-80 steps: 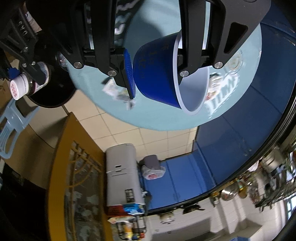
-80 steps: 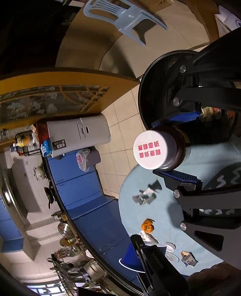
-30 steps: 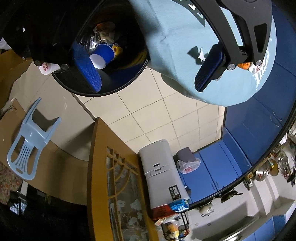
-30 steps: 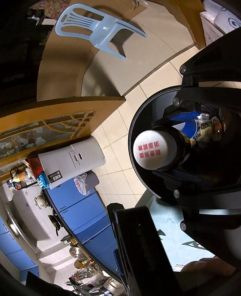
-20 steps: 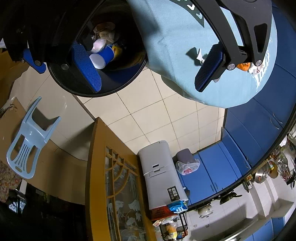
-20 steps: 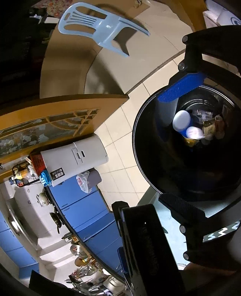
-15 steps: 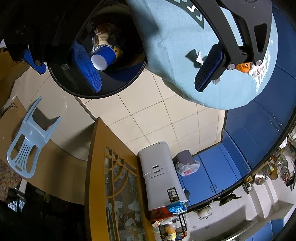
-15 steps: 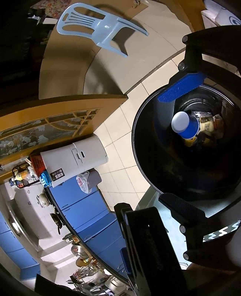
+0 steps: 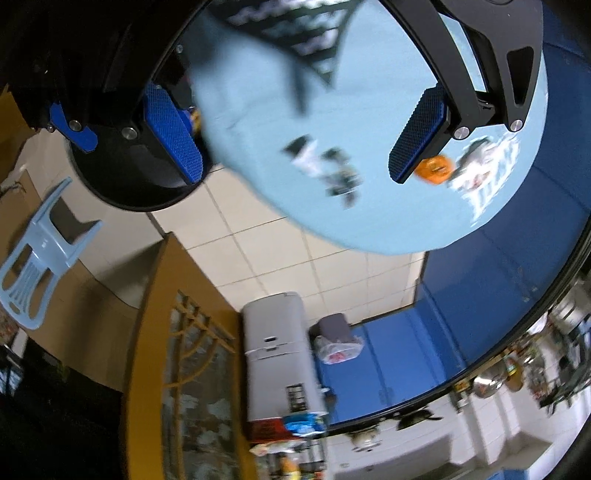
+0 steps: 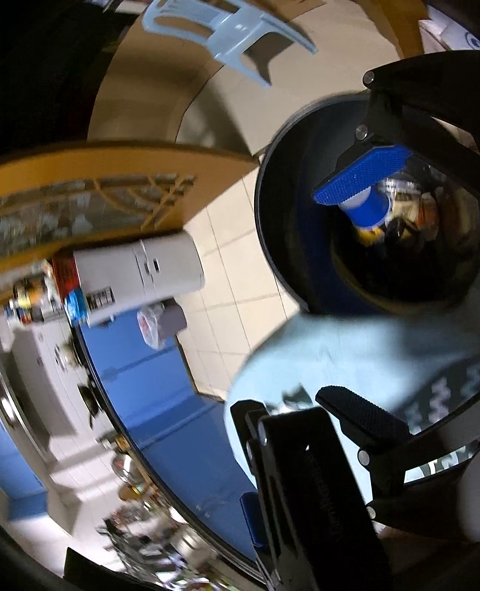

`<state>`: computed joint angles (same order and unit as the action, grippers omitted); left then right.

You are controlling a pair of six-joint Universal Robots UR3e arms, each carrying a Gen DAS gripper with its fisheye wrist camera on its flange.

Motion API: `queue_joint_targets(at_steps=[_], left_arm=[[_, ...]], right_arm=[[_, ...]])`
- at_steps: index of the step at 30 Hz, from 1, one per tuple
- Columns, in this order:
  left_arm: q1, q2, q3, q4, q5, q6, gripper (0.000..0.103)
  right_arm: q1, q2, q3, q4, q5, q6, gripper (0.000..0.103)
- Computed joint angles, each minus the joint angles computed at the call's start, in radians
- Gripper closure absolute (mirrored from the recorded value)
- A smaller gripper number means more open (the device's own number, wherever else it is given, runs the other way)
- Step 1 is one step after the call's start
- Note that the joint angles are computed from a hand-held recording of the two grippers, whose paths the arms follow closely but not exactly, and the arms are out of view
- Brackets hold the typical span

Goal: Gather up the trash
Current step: 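Grasp the blue-and-white box with the left gripper while the right grasps the receipt papers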

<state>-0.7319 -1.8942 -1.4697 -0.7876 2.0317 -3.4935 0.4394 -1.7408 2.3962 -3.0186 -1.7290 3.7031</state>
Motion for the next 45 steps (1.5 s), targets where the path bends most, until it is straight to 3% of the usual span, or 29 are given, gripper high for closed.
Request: queue_joint_targets(at_steps=[10, 16, 19, 23, 28, 33, 34, 35, 36, 37, 39, 45], left_arm=[[0.221, 0.48, -0.548, 0.014, 0.042, -0.082, 0.003], [0.501, 0.841, -0.827, -0.07, -0.033, -0.021, 0.003], [0.682, 0.994, -0.899, -0.147, -0.146, 0.058, 0.003], [0.748, 0.983, -0.938, -0.14, -0.187, 0.063, 0.003], [0.722, 0.905, -0.949, -0.096, -0.167, 0.025, 0.004], [0.777, 0.898, -0.959, -0.068, -0.225, 0.046, 0.016], [0.774, 0.888, -0.962, -0.054, -0.219, 0.058, 0.016], [0.77, 0.892, -0.973, -0.041, -0.214, 0.067, 0.018], [0.765, 0.88, -0.969, -0.032, -0.212, 0.069, 0.018], [0.766, 0.876, -0.965, -0.031, -0.216, 0.075, 0.018], [0.782, 0.873, -0.962, -0.022, -0.239, 0.096, 0.018], [0.776, 0.906, -0.935, -0.044, -0.259, 0.121, 0.019]], right_arm=[[0.203, 0.261, -0.294, 0.068, -0.082, 0.03, 0.007], [0.273, 0.407, -0.463, 0.127, -0.105, 0.017, 0.007], [0.286, 0.461, -0.537, 0.163, -0.099, 0.004, 0.007], [0.303, 0.528, -0.639, 0.213, -0.111, -0.023, 0.007], [0.268, 0.577, -0.703, 0.239, -0.081, -0.058, 0.007], [0.214, 0.632, -0.752, 0.251, -0.017, -0.1, 0.009], [0.209, 0.642, -0.764, 0.253, -0.013, -0.108, 0.012], [0.209, 0.656, -0.78, 0.257, -0.015, -0.119, 0.031], [0.207, 0.666, -0.794, 0.263, -0.012, -0.127, 0.061], [0.199, 0.677, -0.811, 0.282, 0.007, -0.136, 0.069], [0.193, 0.686, -0.811, 0.264, 0.028, -0.146, 0.098], [0.206, 0.647, -0.74, 0.17, 0.039, -0.175, 0.102]])
